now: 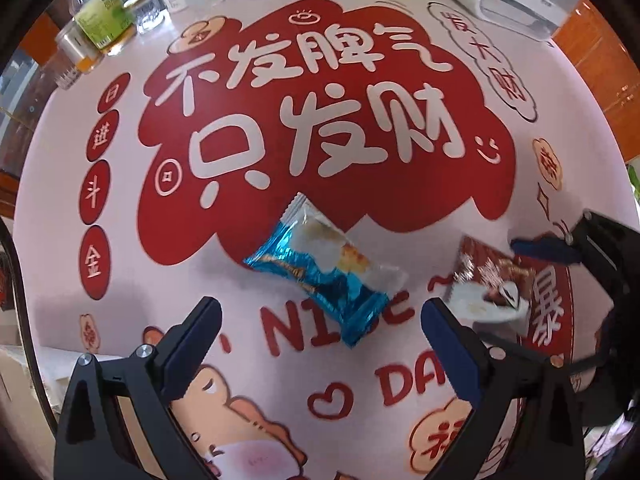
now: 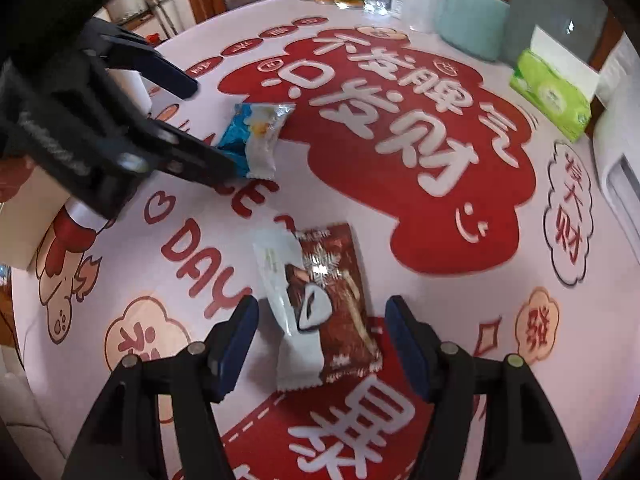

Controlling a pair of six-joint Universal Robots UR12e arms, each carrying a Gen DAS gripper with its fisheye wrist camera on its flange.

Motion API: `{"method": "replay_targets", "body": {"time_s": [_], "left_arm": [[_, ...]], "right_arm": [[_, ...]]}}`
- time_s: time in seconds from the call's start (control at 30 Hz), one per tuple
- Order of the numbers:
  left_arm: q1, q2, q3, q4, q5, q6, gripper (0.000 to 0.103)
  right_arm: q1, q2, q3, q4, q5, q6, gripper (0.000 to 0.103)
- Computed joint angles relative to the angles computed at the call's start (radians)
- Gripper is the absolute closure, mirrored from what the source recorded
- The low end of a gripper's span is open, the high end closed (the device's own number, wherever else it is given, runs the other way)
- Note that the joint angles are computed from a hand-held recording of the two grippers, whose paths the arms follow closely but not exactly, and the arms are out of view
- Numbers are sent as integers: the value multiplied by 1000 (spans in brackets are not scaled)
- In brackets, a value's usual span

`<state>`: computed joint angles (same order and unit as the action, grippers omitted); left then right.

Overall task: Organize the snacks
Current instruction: 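Grasp the blue-wrapped candy with the left tool while the right tool grasps the chocolate bar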

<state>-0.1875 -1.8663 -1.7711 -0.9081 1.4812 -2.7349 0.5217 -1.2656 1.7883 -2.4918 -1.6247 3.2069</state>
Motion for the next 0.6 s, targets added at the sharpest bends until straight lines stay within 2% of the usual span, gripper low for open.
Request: {"method": "replay_targets", "body": {"time_s": [0.03,0.07,0.13,0.33,0.43,0.53,0.6], "left_arm": [[-1,-9,9,-11,-5,-16,3],[-1,-17,17,-21,-14,-31,3],[0,-29,29,-41,-37,-64,3],[-7,-46,37,-43,-35,-154,4],[-11,-46,27,-10,-31,-235,10],[-11,-38,14,31,-4,-283,31],[-16,-30,3,62,19,-270,68]], "right_arm": [[3,0,0,-5,-13,-9,45],[6,1,0,-13,-22,-18,56],[6,-1,3,-18,-19,-13,64],[-5,-23,44,-74,4,95,66],[-8,-34,66,-100,20,140,66],[-8,-39,78,-117,25,174,66],[-6,-44,86,-124,22,194,66]]}}
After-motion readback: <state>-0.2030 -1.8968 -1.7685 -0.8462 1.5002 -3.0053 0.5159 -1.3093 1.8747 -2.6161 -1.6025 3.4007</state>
